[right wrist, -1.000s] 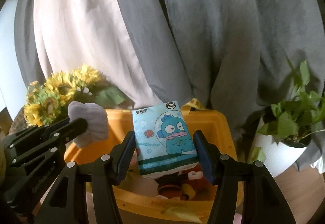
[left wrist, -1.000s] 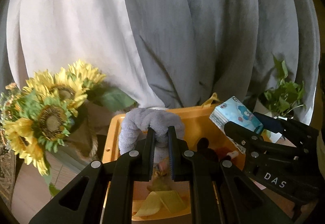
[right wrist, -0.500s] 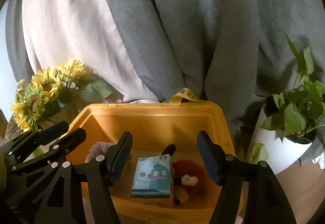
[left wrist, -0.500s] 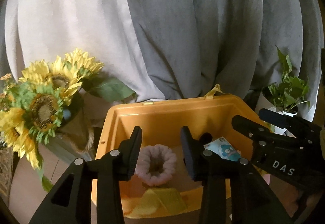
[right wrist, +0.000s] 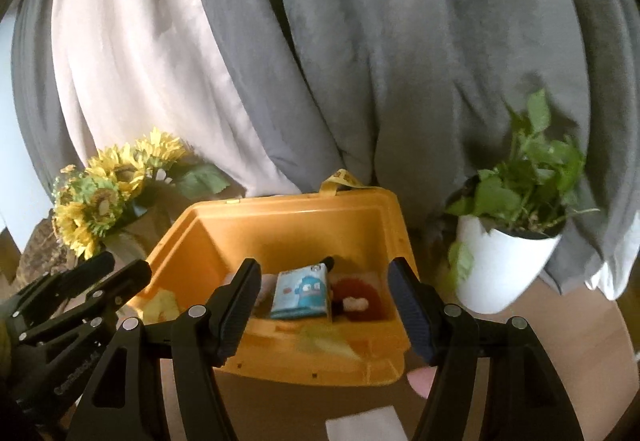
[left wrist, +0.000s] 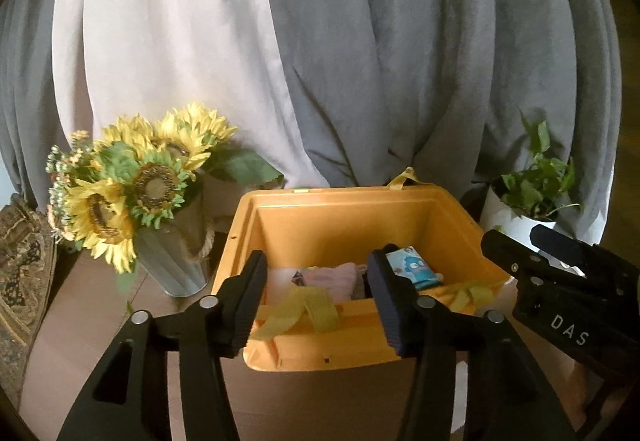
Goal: Organize soft objects
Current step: 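Withdraw both tools toward the pink sponge and white cloth on the table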
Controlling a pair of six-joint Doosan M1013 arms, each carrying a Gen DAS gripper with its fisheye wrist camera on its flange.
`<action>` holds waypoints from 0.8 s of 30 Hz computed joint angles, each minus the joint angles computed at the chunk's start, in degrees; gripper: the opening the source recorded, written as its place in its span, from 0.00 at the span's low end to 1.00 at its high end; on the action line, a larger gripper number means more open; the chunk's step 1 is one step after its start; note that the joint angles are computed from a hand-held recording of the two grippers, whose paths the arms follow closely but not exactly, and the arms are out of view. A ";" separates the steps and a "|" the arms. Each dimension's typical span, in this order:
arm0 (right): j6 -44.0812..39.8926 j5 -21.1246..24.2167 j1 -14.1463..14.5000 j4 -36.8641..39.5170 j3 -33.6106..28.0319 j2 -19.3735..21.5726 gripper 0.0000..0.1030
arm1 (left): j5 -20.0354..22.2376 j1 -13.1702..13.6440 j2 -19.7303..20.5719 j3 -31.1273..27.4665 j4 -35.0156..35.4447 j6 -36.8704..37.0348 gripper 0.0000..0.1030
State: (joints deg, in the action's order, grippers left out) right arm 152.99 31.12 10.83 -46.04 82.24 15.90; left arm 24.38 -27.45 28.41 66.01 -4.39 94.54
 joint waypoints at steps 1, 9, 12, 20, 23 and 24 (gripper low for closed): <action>1.15 0.48 0.37 -1.02 0.50 -0.47 0.65 | -0.35 0.08 -0.49 0.67 -1.12 1.07 0.54; 11.10 5.17 2.85 -8.14 3.72 -3.19 0.65 | -1.08 0.98 -3.60 5.07 -13.31 14.25 0.58; 14.90 7.79 4.03 -11.08 5.04 -4.13 0.65 | -1.92 0.85 -4.61 6.70 -14.96 16.66 0.58; 18.67 8.57 4.50 -13.25 9.12 -6.94 0.65 | -3.96 -1.18 -7.04 10.66 -8.38 9.59 0.58; 17.17 6.01 3.54 -12.73 11.06 -8.40 0.65 | -5.60 -2.78 -8.13 12.47 0.23 -0.59 0.58; 15.62 4.76 2.96 -11.77 11.68 -8.94 0.65 | -5.55 -3.27 -8.41 12.87 3.15 -4.49 0.58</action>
